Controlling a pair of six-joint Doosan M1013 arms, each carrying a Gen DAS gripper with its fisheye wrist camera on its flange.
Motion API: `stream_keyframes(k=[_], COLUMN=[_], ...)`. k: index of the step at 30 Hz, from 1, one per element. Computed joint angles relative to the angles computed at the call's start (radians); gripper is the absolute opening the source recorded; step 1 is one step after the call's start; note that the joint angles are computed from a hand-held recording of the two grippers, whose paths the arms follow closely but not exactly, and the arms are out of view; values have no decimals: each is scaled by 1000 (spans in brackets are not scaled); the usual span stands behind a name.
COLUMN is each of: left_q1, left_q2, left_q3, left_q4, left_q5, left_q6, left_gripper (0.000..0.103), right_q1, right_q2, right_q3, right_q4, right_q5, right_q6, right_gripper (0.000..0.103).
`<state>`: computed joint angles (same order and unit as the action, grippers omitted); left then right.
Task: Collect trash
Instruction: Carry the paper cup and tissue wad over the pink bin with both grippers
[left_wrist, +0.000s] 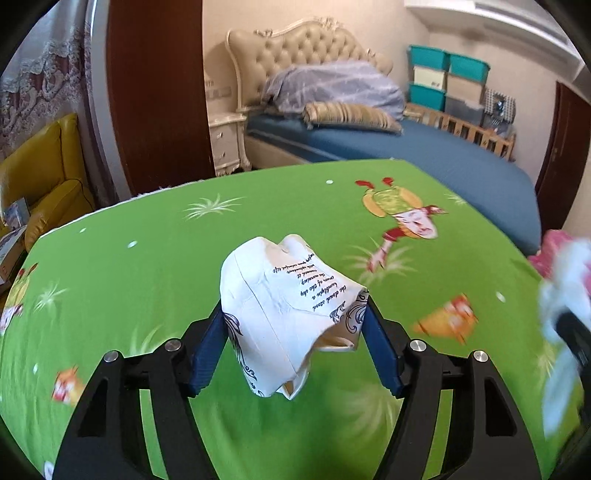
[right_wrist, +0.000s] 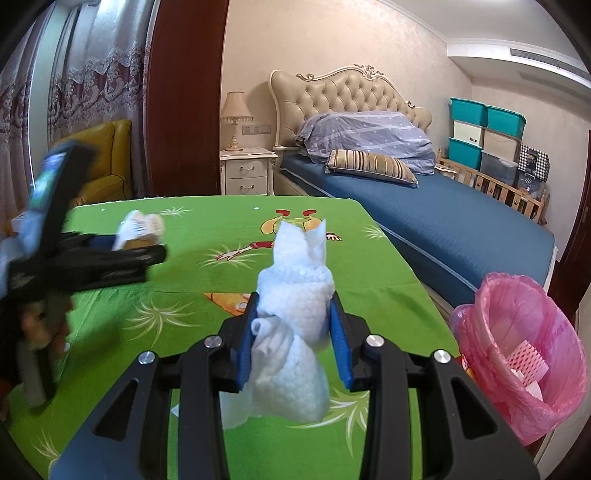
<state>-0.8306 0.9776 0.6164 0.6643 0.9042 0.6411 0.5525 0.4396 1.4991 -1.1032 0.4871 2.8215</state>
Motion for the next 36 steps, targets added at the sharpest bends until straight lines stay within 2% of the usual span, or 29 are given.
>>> stream_keyframes(k=[3, 6, 12, 17, 23, 36], left_q1=[-19, -36, -69, -80, -93, -107], left_q2=[-82, -142, -208, -224, -239, -247], left_q3=[160, 275, 407, 444, 473, 489], left_q4=[98, 186, 383, 465, 494, 523], left_q5=[-72, -116, -146, -162, -162, -164], left_q6=[-98, -190, -360, -431, -452, -428], left_gripper=[65, 65, 65, 65, 65, 65], right_q1=[1, 2, 6, 12, 11, 53], right_q2=[2, 4, 8, 14, -3, -83], right_q3=[-4, -10, -21, -29, -7, 92], right_q4=[14, 33, 58, 62, 102, 76], right_q5=[5, 10, 24, 37, -20, -86], right_q6=[-18, -39, -70, -93, -142, -153], right_gripper=[35, 35, 35, 35, 35, 36])
